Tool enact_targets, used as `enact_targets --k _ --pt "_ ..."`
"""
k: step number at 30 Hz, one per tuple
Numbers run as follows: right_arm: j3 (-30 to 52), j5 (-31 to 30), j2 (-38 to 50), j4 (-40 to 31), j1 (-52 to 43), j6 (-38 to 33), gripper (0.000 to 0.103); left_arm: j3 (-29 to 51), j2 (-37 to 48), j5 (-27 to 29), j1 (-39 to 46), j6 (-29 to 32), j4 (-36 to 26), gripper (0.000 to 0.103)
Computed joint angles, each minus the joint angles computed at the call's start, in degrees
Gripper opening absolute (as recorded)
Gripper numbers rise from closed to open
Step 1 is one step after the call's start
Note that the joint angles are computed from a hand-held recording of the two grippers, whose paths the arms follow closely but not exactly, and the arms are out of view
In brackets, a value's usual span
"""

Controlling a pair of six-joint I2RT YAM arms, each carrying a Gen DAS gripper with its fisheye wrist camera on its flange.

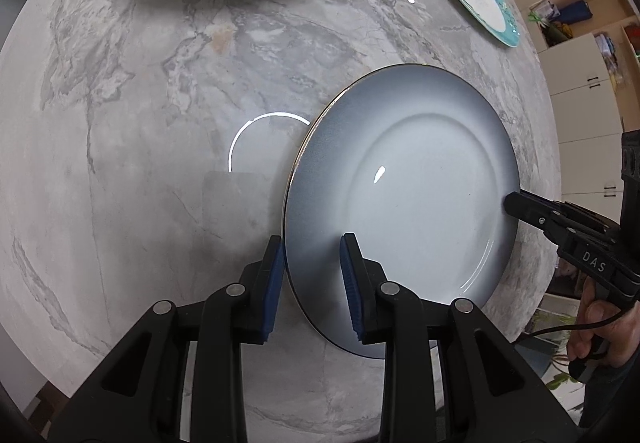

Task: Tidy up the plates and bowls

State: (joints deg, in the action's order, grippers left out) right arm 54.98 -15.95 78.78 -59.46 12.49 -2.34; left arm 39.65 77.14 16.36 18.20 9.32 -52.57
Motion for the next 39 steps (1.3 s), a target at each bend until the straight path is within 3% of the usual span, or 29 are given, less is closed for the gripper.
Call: enact_targets --k 12,13,14,16,19,22,28,33,35,39 --pt "-3.7 2.4 -3.3 2.2 2.0 4.3 0.026 1.4 2.3 0.5 -3.3 -2.7 2.5 0.028" --pt "-3.6 2.5 -4.1 2.0 1.9 4.7 0.032 1.7 2.0 0.5 -3.1 -2.8 2.0 0.036" --pt "-3.2 2.0 -5.4 1.6 1.3 4.7 0.038 2.1 0.6 0.4 -2.7 -2.9 1.1 0.054" --pt "-1.6 1.4 -7.6 0.8 -1.2 4.2 0.078 4.1 -3.1 2.1 -1.1 -1.8 -1.1 0.063" --pt "2.3 -4.3 -9.5 1.5 -8.8 2.9 0.102 9.5 -4.8 7.2 -1.3 -3.4 -1.7 0.073" --pt "8.5 -11.0 -5.0 2.9 -16.4 1.3 0.103 12.0 -4.6 14.8 -4.3 -9.0 7.1 0.077" --pt "22.8 -17.6 15.1 8.7 -23.5 0.2 0.103 26.4 16.2 11.9 -15.3 -20.8 17.0 0.078" --pt "37.3 -21.7 33.1 8.9 -25.5 -4.4 0.093 43.5 33.7 5.5 -20.8 -22.3 15.2 0.078" --pt "44.7 -22.9 40.2 6.2 -26.2 -7.5 0.091 51.4 40.7 4.1 -22.2 -21.8 12.0 0.078" --pt "58.4 -24.3 51.4 -0.9 -27.0 -11.7 0.085 58.7 48.7 3.6 -23.2 -24.0 10.1 0.078"
